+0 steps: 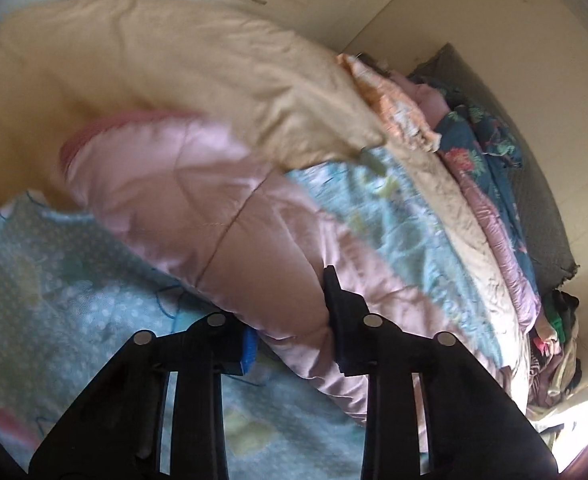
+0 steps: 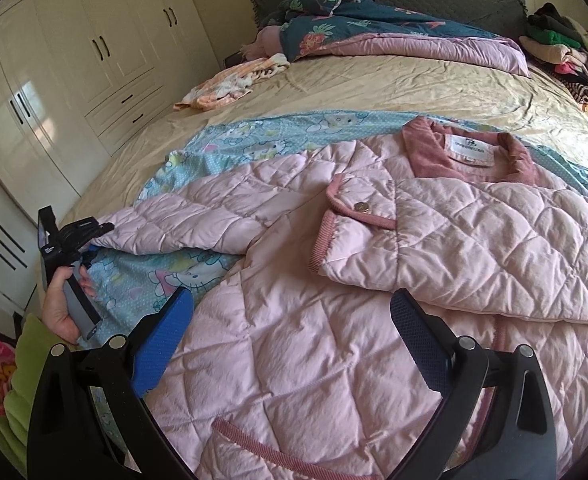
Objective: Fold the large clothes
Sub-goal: 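Close the left tool on the other sleeve cuff, then lift the sleeve with the left tool and carry it toward the jacket center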
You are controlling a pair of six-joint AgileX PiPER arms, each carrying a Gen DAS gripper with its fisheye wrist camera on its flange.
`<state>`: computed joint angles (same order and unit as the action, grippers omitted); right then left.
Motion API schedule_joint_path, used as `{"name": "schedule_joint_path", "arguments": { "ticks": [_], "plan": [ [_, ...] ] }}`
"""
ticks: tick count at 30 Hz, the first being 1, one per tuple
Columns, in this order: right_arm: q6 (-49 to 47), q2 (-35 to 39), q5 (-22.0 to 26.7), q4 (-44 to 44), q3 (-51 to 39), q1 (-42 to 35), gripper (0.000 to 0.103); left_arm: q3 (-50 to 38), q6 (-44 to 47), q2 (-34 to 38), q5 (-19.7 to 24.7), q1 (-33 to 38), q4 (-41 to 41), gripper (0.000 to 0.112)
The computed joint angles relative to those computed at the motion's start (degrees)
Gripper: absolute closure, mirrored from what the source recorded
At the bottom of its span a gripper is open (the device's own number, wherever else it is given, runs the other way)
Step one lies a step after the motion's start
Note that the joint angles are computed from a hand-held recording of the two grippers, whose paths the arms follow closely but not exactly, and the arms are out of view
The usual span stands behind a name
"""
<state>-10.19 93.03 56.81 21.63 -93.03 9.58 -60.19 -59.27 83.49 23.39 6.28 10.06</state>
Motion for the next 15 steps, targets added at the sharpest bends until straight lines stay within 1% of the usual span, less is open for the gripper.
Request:
{"name": "schedule_joint_path", "arguments": {
  "ticks": [4, 6, 10, 15],
  "plan": [
    [-0.5, -1.8, 0.3, 1.0, 0.4, -2.0, 0.005, -1.9, -3.7, -3.2, 2.0, -3.0, 4.9, 0.095],
    [-1.2, -3.0, 0.5, 1.8, 1.1, -3.2, 0.005, -3.9, -4.8, -4.4, 3.9, -4.7, 7.4, 0.095],
    [-2.2, -4.4, 1.3, 3.4, 1.7, -5.4, 0.005, -8.2, -2.9, -5.9, 7.1, -7.2, 7.4, 0.096],
    [-3.7, -6.6, 2.1, 5.7, 2.9, -7.9, 0.005, -13.5, -4.0, -6.8, 10.4, -12.3, 11.4, 0.096]
  ]
}}
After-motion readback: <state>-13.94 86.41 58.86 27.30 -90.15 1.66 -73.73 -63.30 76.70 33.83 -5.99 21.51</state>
